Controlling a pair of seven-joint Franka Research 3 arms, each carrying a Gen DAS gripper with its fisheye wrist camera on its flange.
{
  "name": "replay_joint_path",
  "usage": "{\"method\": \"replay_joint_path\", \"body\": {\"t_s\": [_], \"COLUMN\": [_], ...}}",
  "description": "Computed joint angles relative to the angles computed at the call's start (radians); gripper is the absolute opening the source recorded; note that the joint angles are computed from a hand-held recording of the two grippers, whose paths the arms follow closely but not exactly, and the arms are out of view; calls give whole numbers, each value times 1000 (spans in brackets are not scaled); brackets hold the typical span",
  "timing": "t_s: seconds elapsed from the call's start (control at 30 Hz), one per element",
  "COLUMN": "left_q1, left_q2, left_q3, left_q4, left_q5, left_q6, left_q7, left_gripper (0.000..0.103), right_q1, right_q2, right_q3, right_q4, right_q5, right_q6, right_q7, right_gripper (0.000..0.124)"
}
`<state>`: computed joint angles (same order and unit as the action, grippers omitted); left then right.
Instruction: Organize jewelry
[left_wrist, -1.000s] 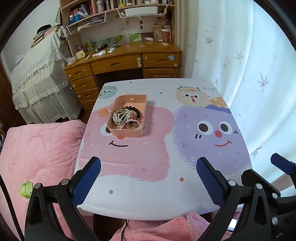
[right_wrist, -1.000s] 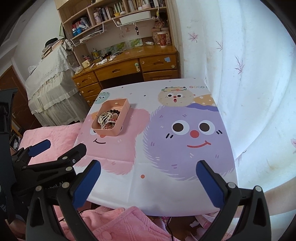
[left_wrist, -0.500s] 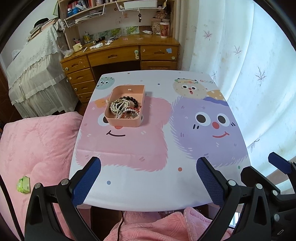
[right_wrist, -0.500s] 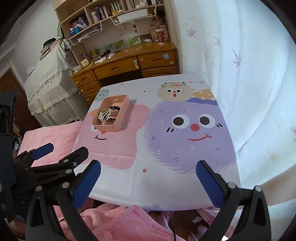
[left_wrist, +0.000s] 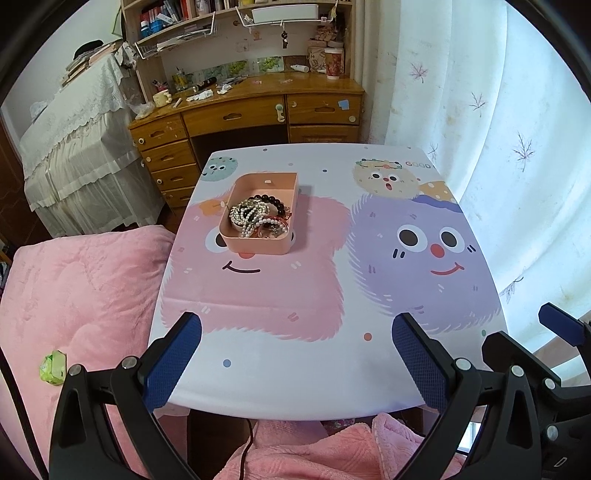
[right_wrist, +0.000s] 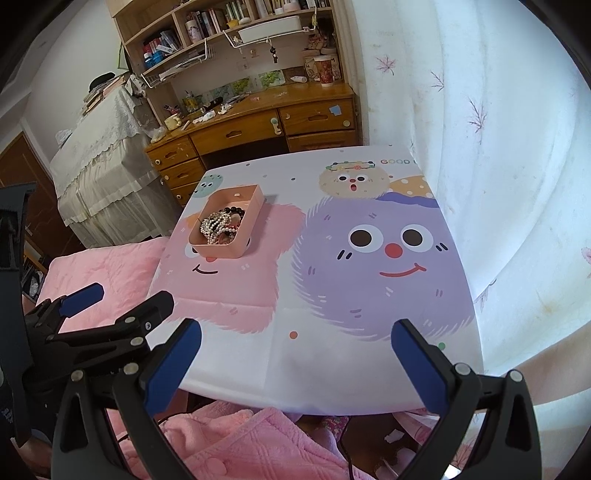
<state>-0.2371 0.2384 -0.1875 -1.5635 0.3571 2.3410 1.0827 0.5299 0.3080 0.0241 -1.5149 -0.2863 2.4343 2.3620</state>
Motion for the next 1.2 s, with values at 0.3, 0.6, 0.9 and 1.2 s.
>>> {"method": "replay_joint_path", "body": {"t_s": [0.3,0.6,0.9,1.2], "left_q1": [-6,-7,-5,-5], "left_q2": [6,10,9,11], "left_q3": [1,3,5,5], "left_q4": [15,17,16,18], "left_q5": [17,20,25,25], "left_q6": [-6,-2,0,1], "left_q7": [4,4,0,1], "left_gripper": [102,102,102,102], "right_q1": [0,-2,1,2], "right_q2": [-1,-1,2,3], "right_q3": [-2,-1,-2,-2], "right_q4": [5,5,8,9], "right_q5": [-4,-4,-8,-8], "right_q6": [-10,-9,-8,-10], "right_q7": [11,11,15,17], "right_gripper": [103,103,103,103]}}
